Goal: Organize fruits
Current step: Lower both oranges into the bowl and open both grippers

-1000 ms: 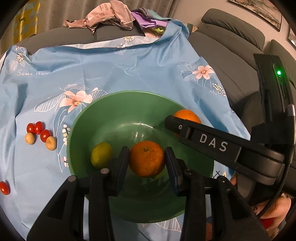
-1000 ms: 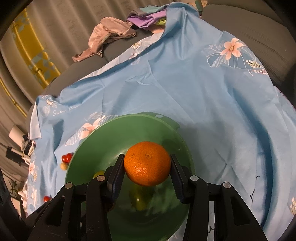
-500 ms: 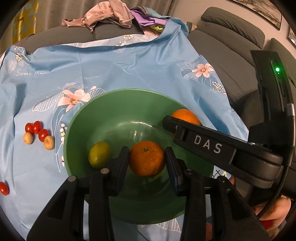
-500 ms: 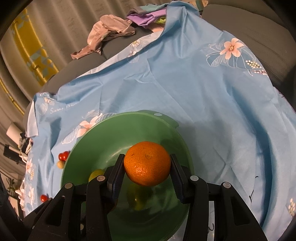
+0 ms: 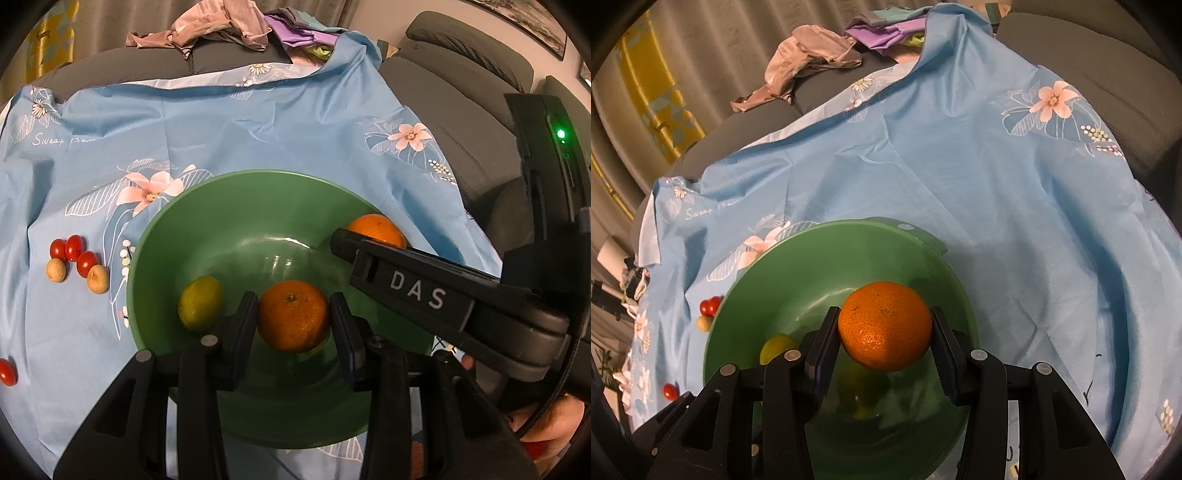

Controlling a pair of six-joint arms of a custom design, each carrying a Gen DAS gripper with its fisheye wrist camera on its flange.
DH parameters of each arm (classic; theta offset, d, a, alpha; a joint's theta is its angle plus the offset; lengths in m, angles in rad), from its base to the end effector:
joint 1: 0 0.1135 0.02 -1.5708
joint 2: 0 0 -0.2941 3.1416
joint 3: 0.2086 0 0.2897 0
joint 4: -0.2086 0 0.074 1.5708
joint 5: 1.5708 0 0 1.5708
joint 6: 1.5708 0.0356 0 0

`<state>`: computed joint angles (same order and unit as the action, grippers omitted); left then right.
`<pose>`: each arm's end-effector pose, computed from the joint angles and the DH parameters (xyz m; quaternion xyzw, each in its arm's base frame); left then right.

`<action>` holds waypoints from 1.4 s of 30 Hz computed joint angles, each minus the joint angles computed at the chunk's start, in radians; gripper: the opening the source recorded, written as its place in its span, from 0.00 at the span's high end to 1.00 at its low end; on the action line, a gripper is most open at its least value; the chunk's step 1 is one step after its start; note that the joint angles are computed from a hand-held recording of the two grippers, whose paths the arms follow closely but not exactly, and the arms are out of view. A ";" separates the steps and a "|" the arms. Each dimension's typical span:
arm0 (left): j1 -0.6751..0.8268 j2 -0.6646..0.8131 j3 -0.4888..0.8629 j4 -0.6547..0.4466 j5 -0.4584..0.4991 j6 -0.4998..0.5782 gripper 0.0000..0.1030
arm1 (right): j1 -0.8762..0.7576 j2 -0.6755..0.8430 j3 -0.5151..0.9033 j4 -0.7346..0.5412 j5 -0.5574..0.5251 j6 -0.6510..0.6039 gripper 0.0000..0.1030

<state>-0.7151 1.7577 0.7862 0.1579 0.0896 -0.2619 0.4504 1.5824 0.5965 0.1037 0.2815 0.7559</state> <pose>0.2691 -0.2380 0.1227 0.2247 0.9008 -0.2100 0.3065 0.2732 0.1211 0.1209 0.1886 0.9139 0.0808 0.3501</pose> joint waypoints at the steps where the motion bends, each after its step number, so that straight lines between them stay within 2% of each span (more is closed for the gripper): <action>1: 0.001 0.002 0.000 0.000 0.002 0.000 0.61 | 0.002 0.002 0.004 -0.007 0.005 -0.003 0.52; 27: 0.003 0.017 0.009 -0.010 -0.020 0.014 0.60 | 0.017 0.022 0.036 -0.052 0.036 -0.027 0.52; 29: 0.011 0.015 0.007 -0.012 -0.009 0.019 0.58 | 0.016 0.024 0.038 -0.055 0.033 -0.032 0.52; 31: 0.022 0.007 0.002 -0.006 0.018 0.012 0.47 | 0.010 0.024 0.042 -0.057 0.025 -0.038 0.52; 32: 0.025 -0.002 -0.005 -0.001 0.024 0.007 0.45 | 0.010 0.023 0.041 -0.054 0.026 -0.040 0.51; 34: 0.033 -0.033 -0.027 0.015 0.034 0.006 0.39 | 0.017 0.007 0.029 -0.037 0.043 -0.044 0.43; 36: 0.036 -0.061 -0.041 0.012 0.031 0.003 0.33 | 0.021 -0.009 0.015 -0.013 0.044 -0.047 0.39; 42: 0.076 -0.157 -0.105 -0.001 0.048 0.008 0.29 | 0.047 -0.017 0.016 0.002 0.094 -0.038 0.39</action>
<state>-0.6390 1.6004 0.6812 0.1573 0.1379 -0.2541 0.4977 1.5658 0.6129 0.1054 0.3750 0.7180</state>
